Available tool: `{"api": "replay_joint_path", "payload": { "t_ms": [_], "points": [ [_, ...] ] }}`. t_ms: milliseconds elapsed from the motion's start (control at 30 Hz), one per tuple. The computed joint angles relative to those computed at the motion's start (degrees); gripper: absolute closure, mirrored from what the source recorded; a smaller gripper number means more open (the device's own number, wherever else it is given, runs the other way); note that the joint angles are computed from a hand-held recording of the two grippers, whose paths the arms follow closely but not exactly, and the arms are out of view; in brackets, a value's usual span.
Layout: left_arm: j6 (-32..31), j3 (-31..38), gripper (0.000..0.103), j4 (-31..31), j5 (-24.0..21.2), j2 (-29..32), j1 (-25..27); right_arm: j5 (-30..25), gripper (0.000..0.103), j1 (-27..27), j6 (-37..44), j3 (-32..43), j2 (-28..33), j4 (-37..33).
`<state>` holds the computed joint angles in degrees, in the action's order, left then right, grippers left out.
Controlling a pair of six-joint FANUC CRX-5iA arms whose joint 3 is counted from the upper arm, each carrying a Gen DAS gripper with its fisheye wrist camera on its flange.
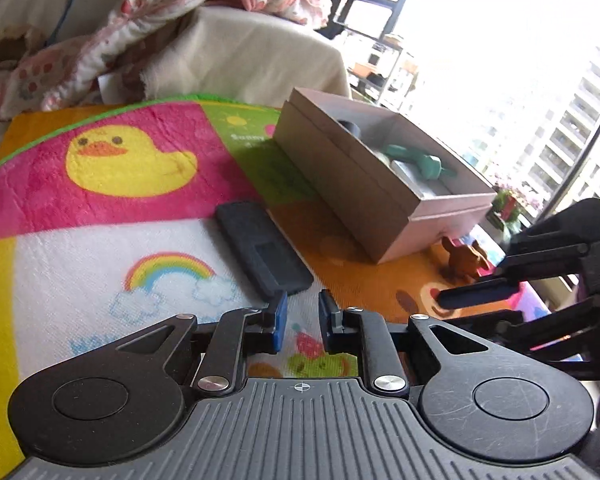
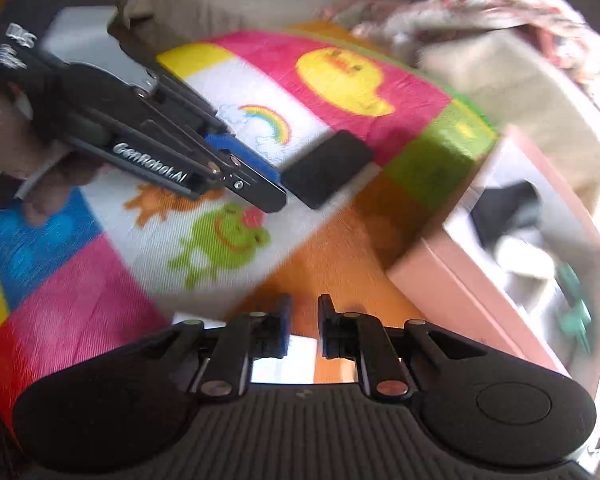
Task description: Organize rigid objects
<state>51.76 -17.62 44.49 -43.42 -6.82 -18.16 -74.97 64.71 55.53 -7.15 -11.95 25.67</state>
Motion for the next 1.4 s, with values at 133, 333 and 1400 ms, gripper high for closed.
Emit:
{"api": "replay_joint_path", "payload": {
  "t_ms": [133, 333, 1400],
  "points": [
    [19.1, 4.2, 0.082, -16.6, 9.3, -0.9, -3.5, 0.8, 0.030, 7.0, -16.9, -13.5, -11.4, 14.7],
    [43.6, 14.7, 0.081, -34.6, 6.2, 4.5, -6.0, -7.8, 0.026, 14.7, -36.9, -26.0, -20.4, 25.8],
    [29.8, 14.5, 0.075, -37.1, 0.1, 2.0, -15.2, -5.5, 0.021, 14.9, -56.9, -36.0, -31.4, 24.6]
  ]
}}
